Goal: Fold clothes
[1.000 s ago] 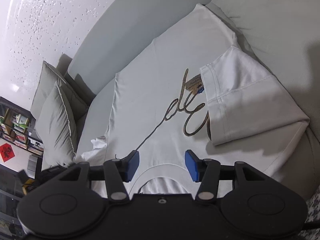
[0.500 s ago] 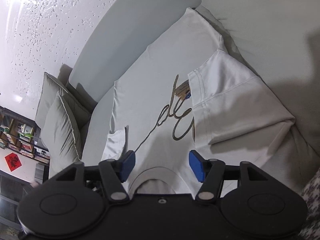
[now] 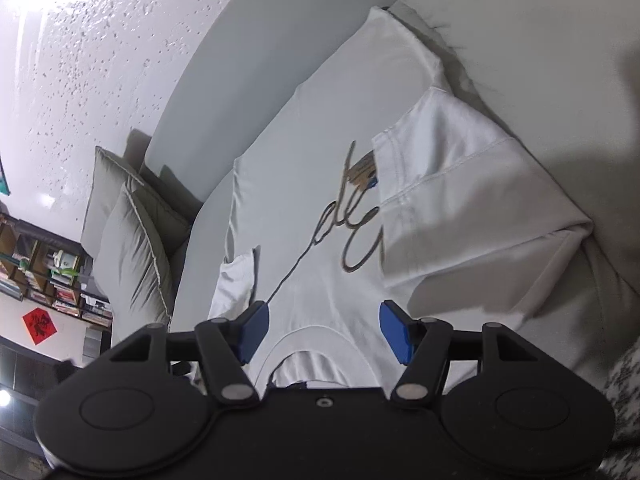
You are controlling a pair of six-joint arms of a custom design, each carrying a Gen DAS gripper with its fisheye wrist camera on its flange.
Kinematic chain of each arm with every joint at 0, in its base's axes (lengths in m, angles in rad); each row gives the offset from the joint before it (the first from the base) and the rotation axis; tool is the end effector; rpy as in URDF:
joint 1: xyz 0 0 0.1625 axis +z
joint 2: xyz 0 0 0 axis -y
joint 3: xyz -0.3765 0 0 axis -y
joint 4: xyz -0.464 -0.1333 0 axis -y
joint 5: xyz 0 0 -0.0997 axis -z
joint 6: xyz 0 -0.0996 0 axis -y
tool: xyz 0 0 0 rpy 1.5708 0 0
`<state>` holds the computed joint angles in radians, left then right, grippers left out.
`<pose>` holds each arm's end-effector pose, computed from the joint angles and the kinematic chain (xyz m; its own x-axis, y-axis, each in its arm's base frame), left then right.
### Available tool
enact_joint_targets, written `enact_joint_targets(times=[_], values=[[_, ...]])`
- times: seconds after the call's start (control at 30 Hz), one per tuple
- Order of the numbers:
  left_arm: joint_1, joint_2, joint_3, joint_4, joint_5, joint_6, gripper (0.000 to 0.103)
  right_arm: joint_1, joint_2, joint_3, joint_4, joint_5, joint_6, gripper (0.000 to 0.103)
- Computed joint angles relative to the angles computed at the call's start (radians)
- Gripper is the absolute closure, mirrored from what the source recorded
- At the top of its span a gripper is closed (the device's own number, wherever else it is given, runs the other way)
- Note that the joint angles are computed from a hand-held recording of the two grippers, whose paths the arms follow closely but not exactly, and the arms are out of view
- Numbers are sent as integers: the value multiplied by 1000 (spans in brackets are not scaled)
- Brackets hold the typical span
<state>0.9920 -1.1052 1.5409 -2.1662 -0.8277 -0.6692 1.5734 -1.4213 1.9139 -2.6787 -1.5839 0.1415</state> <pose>-0.2148 -0.6956 0.2465 -0.8647 -0.2674 -0.4252 0.0047 0.8422 -0.5391 0.1336 -0.6035 0.2916 -0.9902 0.1201 -0.0708 0.1389 0.8077 -0.5729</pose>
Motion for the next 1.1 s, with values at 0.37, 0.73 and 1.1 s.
enact_joint_targets(times=[0.37, 0.73, 1.1], values=[[-20, 59, -21, 35, 90, -42, 98, 2, -5, 5, -3, -35, -7, 43], [-102, 56, 77, -191, 180, 318, 87, 17, -13, 3, -115, -176, -92, 64], [-151, 67, 123, -118, 60, 378, 72, 60, 74, -54, -104, -576, -172, 72]])
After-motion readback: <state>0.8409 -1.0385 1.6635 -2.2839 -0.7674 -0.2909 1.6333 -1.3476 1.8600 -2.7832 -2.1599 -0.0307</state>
